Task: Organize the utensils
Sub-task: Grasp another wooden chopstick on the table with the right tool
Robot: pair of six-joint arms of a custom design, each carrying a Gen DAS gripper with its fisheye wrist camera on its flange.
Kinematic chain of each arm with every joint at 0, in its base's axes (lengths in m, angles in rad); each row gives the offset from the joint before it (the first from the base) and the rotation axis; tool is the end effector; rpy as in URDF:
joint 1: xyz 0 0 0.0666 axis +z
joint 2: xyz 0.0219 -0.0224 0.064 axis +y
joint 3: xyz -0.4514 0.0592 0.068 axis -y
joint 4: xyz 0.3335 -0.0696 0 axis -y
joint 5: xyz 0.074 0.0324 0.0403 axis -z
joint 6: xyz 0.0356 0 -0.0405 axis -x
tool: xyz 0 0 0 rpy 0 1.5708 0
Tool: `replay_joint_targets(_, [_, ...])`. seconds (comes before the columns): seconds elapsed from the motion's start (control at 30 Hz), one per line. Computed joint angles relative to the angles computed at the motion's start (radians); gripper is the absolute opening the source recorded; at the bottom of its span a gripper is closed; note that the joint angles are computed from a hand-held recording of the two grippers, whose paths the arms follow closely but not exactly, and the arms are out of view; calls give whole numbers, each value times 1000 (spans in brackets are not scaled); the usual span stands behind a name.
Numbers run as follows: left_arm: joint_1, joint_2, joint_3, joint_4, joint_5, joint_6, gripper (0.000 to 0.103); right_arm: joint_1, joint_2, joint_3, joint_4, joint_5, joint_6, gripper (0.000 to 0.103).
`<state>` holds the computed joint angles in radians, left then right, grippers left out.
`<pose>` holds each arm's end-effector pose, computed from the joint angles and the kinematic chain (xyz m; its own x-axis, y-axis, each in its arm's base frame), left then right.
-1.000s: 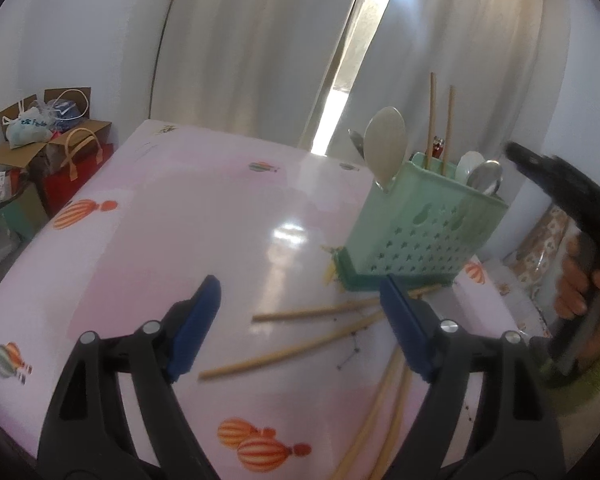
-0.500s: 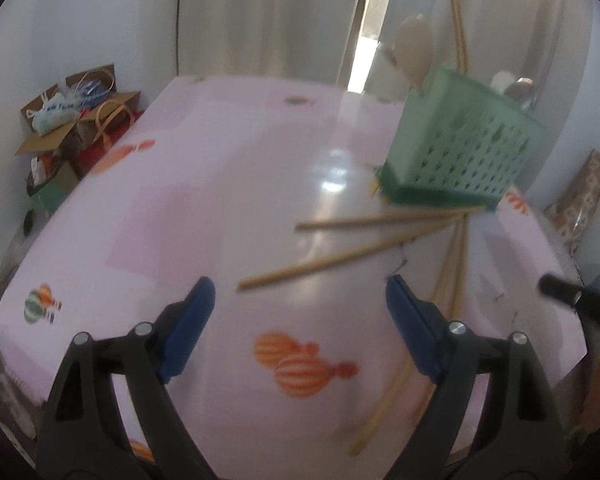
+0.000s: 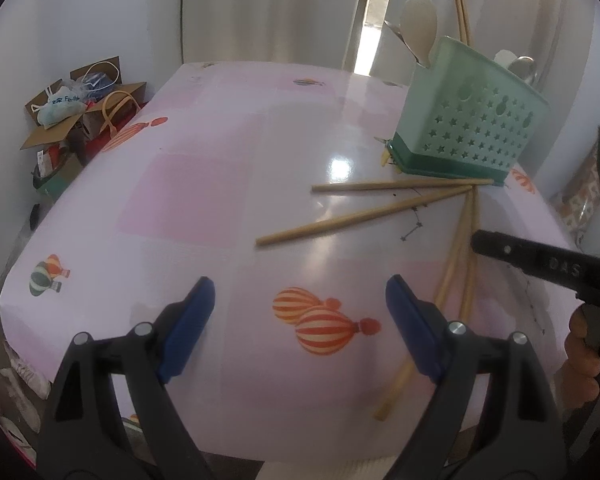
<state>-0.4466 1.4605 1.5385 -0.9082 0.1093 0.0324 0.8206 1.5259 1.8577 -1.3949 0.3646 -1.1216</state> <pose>0.4004 -0.1965 0.5319 -0.6814 0.2906 -0.6718 0.4739 0.8746 -0.1023 0.3074 0.3107 0.5994 -0.7679 0.4104 -0.4918 0.2912 0.9075 0.3026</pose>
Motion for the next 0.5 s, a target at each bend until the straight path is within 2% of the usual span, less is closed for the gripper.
replay_joint_targets(0.2, [-17,-5,-3,7,-2,-19,83,-2,45,58,-75,37,8,17])
replay_joint_targets(0.27, [-23,-7,-3,9,-2,-28,83,-8,45,59,-63,28,7,15])
replay_joint_targets(0.5, [-57,-4,14,6,30,-76,83,4,-40,-44,-56,39,-62,6])
